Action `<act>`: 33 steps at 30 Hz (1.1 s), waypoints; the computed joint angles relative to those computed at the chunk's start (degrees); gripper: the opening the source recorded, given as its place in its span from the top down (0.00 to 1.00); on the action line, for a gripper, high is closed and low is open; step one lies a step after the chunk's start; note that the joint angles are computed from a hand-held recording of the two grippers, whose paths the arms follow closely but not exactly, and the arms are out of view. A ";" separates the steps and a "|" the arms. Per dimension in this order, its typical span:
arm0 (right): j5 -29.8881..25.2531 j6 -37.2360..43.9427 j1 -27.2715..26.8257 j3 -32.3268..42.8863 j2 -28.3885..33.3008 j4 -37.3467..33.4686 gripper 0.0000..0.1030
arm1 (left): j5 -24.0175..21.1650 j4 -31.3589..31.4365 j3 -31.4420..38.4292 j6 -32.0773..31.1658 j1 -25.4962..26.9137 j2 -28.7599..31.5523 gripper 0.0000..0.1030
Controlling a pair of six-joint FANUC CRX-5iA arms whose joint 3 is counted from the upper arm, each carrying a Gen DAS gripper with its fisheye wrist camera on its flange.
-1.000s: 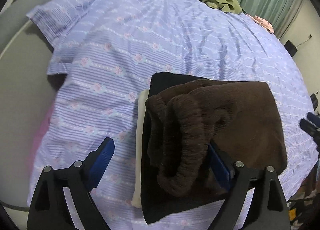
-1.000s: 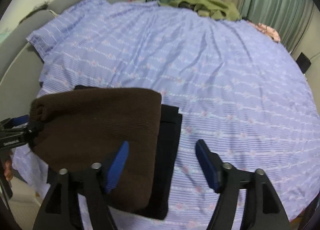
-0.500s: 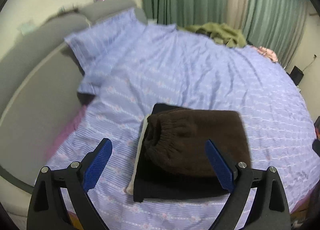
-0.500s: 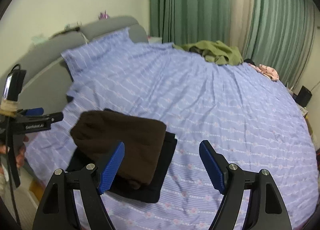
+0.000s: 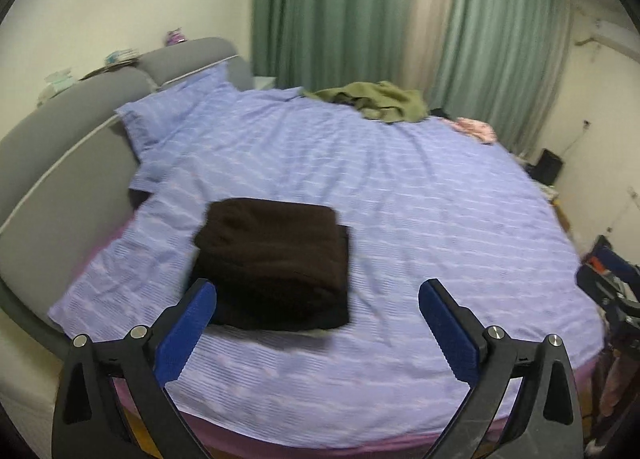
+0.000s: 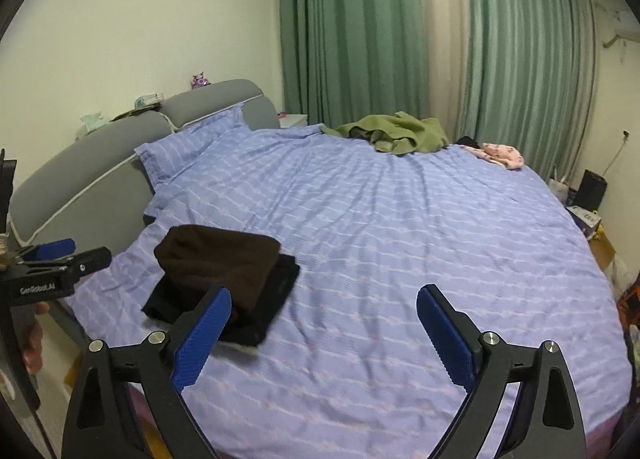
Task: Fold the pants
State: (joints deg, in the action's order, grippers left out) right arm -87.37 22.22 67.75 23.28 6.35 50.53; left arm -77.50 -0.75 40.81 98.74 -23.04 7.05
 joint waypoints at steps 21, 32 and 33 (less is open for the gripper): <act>-23.26 -16.70 19.89 -15.07 -18.16 8.33 0.08 | -7.29 -20.12 13.66 9.91 -27.23 3.44 0.00; -28.63 -19.54 24.16 -15.25 -18.48 9.84 0.08 | -8.49 -20.68 17.88 8.09 -30.26 5.83 0.00; -29.01 -19.86 24.44 -15.35 -18.51 9.90 0.08 | -8.49 -20.52 17.87 8.12 -30.23 5.84 0.00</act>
